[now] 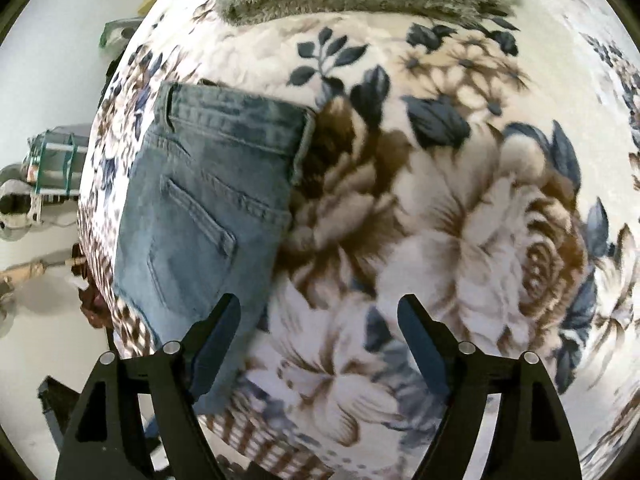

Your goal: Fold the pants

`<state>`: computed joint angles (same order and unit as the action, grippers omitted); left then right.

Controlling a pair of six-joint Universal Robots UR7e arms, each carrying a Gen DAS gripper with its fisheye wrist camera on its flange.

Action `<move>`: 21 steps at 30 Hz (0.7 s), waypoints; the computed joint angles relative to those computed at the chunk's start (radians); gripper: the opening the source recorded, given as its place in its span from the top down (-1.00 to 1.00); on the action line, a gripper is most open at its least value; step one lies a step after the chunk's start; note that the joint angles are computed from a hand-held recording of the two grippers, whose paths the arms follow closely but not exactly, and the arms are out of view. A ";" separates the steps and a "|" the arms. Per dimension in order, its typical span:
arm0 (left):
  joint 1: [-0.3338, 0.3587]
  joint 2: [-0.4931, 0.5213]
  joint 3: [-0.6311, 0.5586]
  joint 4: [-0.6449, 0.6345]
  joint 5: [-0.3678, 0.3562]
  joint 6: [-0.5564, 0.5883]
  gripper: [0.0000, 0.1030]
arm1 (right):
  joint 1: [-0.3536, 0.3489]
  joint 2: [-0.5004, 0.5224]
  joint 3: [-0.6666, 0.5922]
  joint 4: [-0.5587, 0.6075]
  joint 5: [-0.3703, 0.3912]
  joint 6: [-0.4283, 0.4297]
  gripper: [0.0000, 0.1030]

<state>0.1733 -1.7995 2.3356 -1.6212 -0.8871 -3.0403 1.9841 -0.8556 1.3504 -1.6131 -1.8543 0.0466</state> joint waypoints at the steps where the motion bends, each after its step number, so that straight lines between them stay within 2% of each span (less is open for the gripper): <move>1: 0.014 0.009 0.021 -0.063 0.011 0.008 -0.66 | -0.009 -0.008 0.009 -0.002 0.001 -0.013 -0.61; 4: 0.060 0.032 0.098 -0.225 0.076 -0.033 -0.66 | -0.028 -0.017 0.009 0.003 -0.001 -0.043 -0.61; 7: 0.072 0.027 0.165 -0.278 0.153 -0.182 -0.65 | -0.052 -0.005 0.002 -0.004 0.022 -0.065 -0.61; 10: 0.073 0.006 0.164 -0.173 0.168 -0.354 -0.62 | -0.085 0.022 -0.005 -0.023 0.079 -0.055 -0.61; 15: 0.055 -0.024 0.127 0.007 0.187 -0.534 -0.60 | -0.122 0.092 -0.015 -0.093 0.202 -0.050 -0.61; 17: 0.052 -0.019 0.103 0.074 0.178 -0.582 -0.38 | -0.128 0.122 -0.016 -0.139 0.244 -0.048 -0.61; 19: 0.064 -0.018 0.085 0.099 0.154 -0.571 0.22 | -0.131 0.149 -0.018 -0.183 0.271 -0.034 -0.61; 21: 0.075 -0.017 0.082 0.094 0.144 -0.532 0.36 | -0.132 0.169 -0.020 -0.208 0.299 -0.027 -0.61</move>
<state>0.2486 -1.8161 2.4176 -1.5272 -0.7428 -3.5723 1.8526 -0.6863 1.3301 -1.8210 -1.5557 0.0194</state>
